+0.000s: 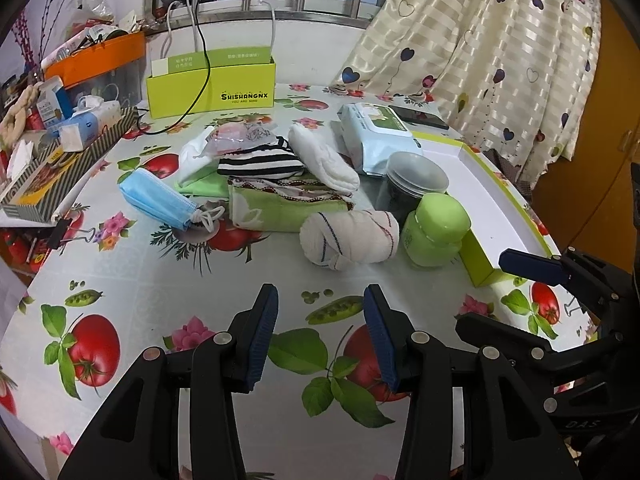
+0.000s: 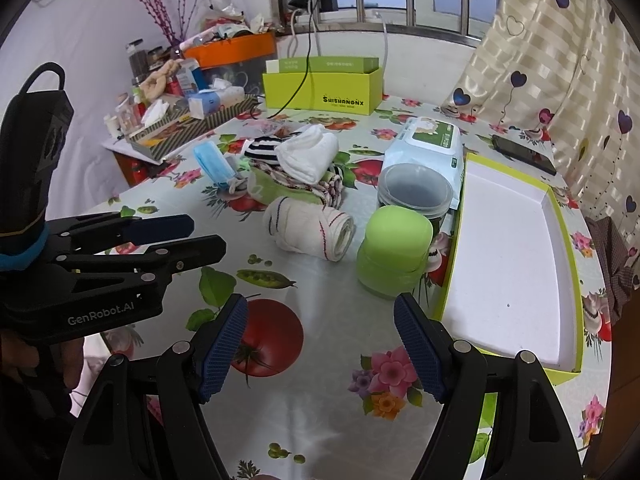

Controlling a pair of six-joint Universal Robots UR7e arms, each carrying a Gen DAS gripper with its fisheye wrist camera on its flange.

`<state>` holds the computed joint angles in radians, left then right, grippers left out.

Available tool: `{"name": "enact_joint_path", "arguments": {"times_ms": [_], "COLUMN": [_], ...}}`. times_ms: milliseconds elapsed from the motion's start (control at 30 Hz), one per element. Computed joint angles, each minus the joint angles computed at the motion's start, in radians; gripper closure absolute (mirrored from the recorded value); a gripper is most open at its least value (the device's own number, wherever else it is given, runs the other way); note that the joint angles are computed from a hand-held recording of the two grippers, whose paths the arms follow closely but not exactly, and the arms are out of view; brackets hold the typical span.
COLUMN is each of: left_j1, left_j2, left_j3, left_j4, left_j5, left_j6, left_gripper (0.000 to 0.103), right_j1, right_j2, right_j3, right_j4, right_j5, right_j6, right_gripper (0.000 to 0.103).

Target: Organize soft objects

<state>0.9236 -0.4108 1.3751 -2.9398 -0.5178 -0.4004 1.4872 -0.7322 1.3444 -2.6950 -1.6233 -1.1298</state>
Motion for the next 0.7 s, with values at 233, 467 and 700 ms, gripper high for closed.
{"name": "enact_joint_path", "arguments": {"times_ms": [233,467,700], "left_j1": [0.003,0.008,0.009], "left_j2": [0.004,0.003,0.002], "left_j3": [-0.003,0.0,0.001], "left_j4": [-0.008,-0.039,-0.041], "left_j5": [-0.003,-0.009,-0.011], "left_j6": [0.023,0.06,0.075], "left_gripper": [0.057,0.057,0.057], "right_j1": [0.0,-0.002,-0.002], "right_j2": [0.0,0.004,0.005], "right_j3": [-0.006,-0.02,-0.017], "right_j4": [0.014,0.039,0.036], "right_j5": [0.002,0.012,0.016], "right_j6": [0.003,-0.003,-0.004], "right_gripper": [0.027,0.027,0.027]}}
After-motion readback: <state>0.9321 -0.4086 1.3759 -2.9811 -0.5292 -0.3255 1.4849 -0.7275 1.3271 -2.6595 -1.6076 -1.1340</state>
